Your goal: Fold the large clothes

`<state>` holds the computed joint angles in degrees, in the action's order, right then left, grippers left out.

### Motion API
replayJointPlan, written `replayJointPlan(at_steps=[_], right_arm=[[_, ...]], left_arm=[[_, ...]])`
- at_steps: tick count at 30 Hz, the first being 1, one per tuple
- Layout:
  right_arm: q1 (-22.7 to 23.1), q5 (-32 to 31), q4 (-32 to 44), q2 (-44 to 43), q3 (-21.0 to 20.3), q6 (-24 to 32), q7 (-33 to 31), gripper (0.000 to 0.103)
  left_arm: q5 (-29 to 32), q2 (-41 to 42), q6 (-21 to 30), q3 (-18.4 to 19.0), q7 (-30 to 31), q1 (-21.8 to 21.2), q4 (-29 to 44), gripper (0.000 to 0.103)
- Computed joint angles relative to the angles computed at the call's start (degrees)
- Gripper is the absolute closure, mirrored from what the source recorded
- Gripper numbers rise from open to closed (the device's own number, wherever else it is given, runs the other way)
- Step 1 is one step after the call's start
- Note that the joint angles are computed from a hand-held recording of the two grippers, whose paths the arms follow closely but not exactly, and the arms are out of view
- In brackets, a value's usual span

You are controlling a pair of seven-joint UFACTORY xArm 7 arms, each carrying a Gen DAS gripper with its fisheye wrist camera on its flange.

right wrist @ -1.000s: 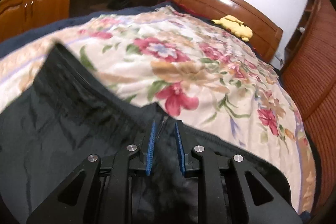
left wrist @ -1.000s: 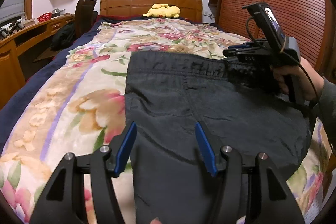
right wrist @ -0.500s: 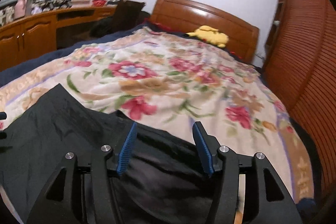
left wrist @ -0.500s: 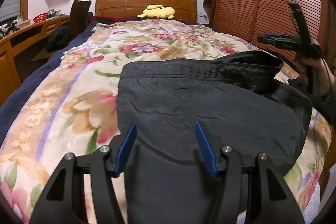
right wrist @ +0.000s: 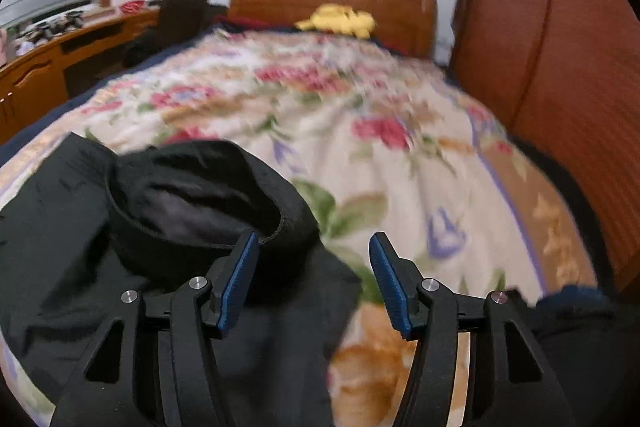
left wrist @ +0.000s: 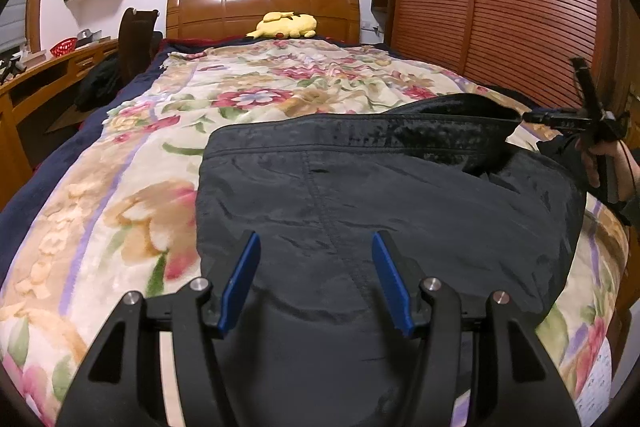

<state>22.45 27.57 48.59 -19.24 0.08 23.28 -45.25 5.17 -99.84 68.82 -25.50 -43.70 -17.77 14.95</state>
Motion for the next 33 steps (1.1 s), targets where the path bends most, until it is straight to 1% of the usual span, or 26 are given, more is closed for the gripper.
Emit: replayJointPlan(at_steps=[2,4,5,7,10,15,17,19,22,25,26,27,29,30,31,33], right_arm=[[-0.07,0.94,2.29,2.35,-0.90,4.02,0.03,0.044],[-1.36,-0.78,4.18,4.66,0.40,6.54,0.73,0.044],[-2.16,-2.99,4.96,5.84,1.71,7.07,1.52,0.044],[-2.87,-6.03,5.17,6.96,3.99,5.59,2.85,0.044],[-2.34,-6.12,6.51,8.89,5.15,4.15,3.17,0.044],[-2.94,-10.29,14.49,17.43,7.67,5.17,9.25,0.044],[-3.25,-12.93,16.78,20.19,8.36,5.44,12.30,0.044],[-3.63,-13.81,19.69,23.23,8.73,7.61,14.40,0.044],[-4.45,-13.76,22.47,25.92,9.16,11.00,15.24,0.044],[-5.60,-11.97,24.37,27.51,9.50,13.88,14.96,0.044],[-6.12,-10.55,24.62,27.61,9.65,14.67,14.37,0.047],[-6.46,-9.35,24.42,27.33,9.89,15.07,13.51,0.052],[-6.76,-7.94,23.33,26.25,10.18,14.99,11.13,0.070],[-6.77,-7.61,22.44,25.42,10.27,14.44,9.64,0.076],[-6.62,-7.37,21.36,24.46,10.35,13.29,8.25,0.088],[-6.34,-6.18,20.01,23.26,10.33,11.05,6.29,0.093]], left_arm=[[-0.04,0.24,0.00,-0.12,-0.05,-0.07,0.14,0.046],[0.00,0.26,-0.08,-0.14,-0.18,-0.08,0.07,0.046],[-0.03,0.26,-0.08,-0.11,-0.28,-0.10,0.04,0.046],[-0.09,0.46,-0.17,-0.10,-0.49,-0.06,0.09,0.046],[0.04,0.55,-0.17,0.02,-0.55,-0.09,0.15,0.046],[0.12,0.92,-0.40,0.20,-0.38,-0.22,0.12,0.046],[0.12,0.92,-0.17,0.17,-0.33,-0.33,0.08,0.046],[0.11,0.95,-0.17,0.27,-0.30,-0.40,-0.05,0.046],[0.12,0.73,-0.02,0.68,-0.25,-0.45,-0.31,0.046],[-0.01,0.52,-0.25,1.09,-0.32,-0.35,-0.57,0.046],[-0.09,0.46,-0.31,1.19,-0.35,-0.33,-0.62,0.046],[-0.11,0.37,-0.47,1.25,-0.35,-0.31,-0.66,0.046],[-0.23,0.27,-0.72,1.28,-0.42,-0.25,-0.79,0.046],[-0.25,0.32,-0.75,1.31,-0.32,-0.29,-0.89,0.046],[-0.27,0.41,-0.72,1.24,-0.29,-0.27,-0.92,0.046],[-0.31,0.56,-0.66,1.23,-0.30,-0.24,-1.00,0.046]])
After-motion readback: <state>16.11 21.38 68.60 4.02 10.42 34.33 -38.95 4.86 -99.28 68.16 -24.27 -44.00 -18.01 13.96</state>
